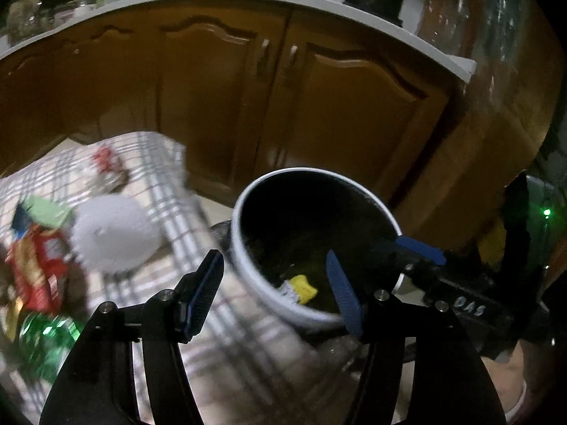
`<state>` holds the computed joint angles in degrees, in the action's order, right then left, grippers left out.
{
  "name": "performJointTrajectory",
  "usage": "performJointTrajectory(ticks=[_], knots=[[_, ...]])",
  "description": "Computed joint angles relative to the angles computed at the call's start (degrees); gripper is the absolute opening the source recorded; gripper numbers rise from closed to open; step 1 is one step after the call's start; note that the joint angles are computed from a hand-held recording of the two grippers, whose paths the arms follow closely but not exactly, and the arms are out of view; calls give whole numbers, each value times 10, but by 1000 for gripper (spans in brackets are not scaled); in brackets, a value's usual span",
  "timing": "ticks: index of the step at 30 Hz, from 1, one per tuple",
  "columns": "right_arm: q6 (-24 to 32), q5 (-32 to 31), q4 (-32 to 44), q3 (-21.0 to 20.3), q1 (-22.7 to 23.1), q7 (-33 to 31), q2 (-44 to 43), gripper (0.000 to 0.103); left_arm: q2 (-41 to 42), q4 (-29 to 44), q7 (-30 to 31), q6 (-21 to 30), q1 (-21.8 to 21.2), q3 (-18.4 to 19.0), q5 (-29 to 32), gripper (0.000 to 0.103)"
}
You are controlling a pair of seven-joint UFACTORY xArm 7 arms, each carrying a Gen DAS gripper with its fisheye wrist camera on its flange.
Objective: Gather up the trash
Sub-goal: 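Grasp the red juice carton with the left gripper while the right gripper grasps the green can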
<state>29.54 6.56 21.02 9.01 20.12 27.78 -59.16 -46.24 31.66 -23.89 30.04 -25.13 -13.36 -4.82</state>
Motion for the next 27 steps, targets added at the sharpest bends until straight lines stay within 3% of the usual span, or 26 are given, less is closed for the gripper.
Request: performJointTrajectory(ticks=[4, 15, 21, 27], knots=[[-18, 10, -2, 24, 17, 28, -9, 71, -82, -39, -15, 37, 10, 4, 4, 61], [-79, 18, 29, 67, 97, 80, 69, 71, -316, -108, -13, 193, 58, 30, 23, 61], [-119, 12, 58, 83, 135, 92, 142, 71, -418, -123, 1, 284, 112, 56, 34, 61], [-155, 16, 87, 68, 179, 75, 215, 71, -492, -136, 22, 353, 175, 91, 47, 61]])
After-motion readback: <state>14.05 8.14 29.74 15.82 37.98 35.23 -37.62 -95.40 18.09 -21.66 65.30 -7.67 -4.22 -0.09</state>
